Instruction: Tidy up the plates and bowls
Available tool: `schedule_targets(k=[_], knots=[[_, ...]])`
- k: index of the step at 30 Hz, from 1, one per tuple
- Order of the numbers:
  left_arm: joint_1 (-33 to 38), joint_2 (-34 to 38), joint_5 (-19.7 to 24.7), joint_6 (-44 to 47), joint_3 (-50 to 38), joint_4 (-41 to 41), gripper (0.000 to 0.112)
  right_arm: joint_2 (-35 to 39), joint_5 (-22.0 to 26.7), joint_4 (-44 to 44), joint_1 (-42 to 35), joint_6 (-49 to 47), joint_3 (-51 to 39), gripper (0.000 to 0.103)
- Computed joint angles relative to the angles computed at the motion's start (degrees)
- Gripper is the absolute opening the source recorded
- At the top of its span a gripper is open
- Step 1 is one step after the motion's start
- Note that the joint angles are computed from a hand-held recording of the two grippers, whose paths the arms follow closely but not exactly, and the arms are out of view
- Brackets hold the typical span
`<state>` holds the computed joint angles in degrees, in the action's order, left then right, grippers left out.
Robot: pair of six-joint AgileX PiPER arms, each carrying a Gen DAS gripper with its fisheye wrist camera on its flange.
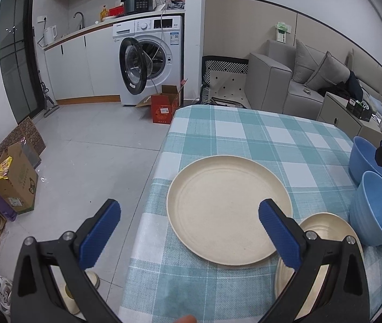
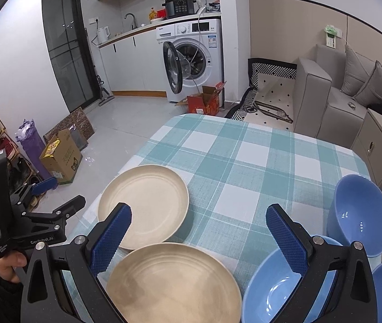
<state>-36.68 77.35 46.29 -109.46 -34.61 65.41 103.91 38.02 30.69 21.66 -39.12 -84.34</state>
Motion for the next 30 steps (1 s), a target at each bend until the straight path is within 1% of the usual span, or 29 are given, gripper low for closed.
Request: schedule_targets(k=[3, 8, 12, 16, 19, 22, 25, 28, 30], knots=[[2.55, 1.01, -2.28, 0.83, 0.05, 0.06, 0.103, 2.82, 0.51, -2.35, 1.09, 2.54, -2.95, 0.102], [6.79, 2.87, -6.74, 2.62, 0.14, -0.09, 0.103, 7.23, 2.03, -3.16, 2.02, 3.99, -6.87, 0.102], [9.19, 4.71, -8.99, 3.68, -0.4, 0.31, 0.103, 10.72, 3.16, -3.52, 2.44, 5.74, -10.23, 0.102], [10.96, 7.33, -10.26, 4.93, -1.73, 0.44, 0.103, 13.35, 2.8, -4.28, 2.77, 6.92, -12.41, 0.102], [11.74, 8.98, -10.68, 5.72, -2.54, 0.35, 0.103, 15.8, 4.14, -4.88, 2.84, 8.11, -15.07, 0.101], [13.09, 9.86, -12.44, 6.12, -2.75, 1.03, 0.103, 17.95, 5.04, -5.82, 3.06, 9.89, -17.39, 0.099], [14.78, 10.57, -14.76, 7.19, -2.62, 0.72, 0.102, 20.3, 7.32, -6.88, 3.57, 10.95, -20.31, 0.096], [15.56, 11.41, -16.01, 6.98, -2.53, 1.57, 0.101, 22.31, 8.55, -8.06, 4.31, 11.72, -22.41, 0.096], [15.9, 11.56, -16.47, 6.76, -2.27, 2.09, 0.101, 24.43, 10.64, -8.58, 4.7, 12.59, -25.15, 0.096]])
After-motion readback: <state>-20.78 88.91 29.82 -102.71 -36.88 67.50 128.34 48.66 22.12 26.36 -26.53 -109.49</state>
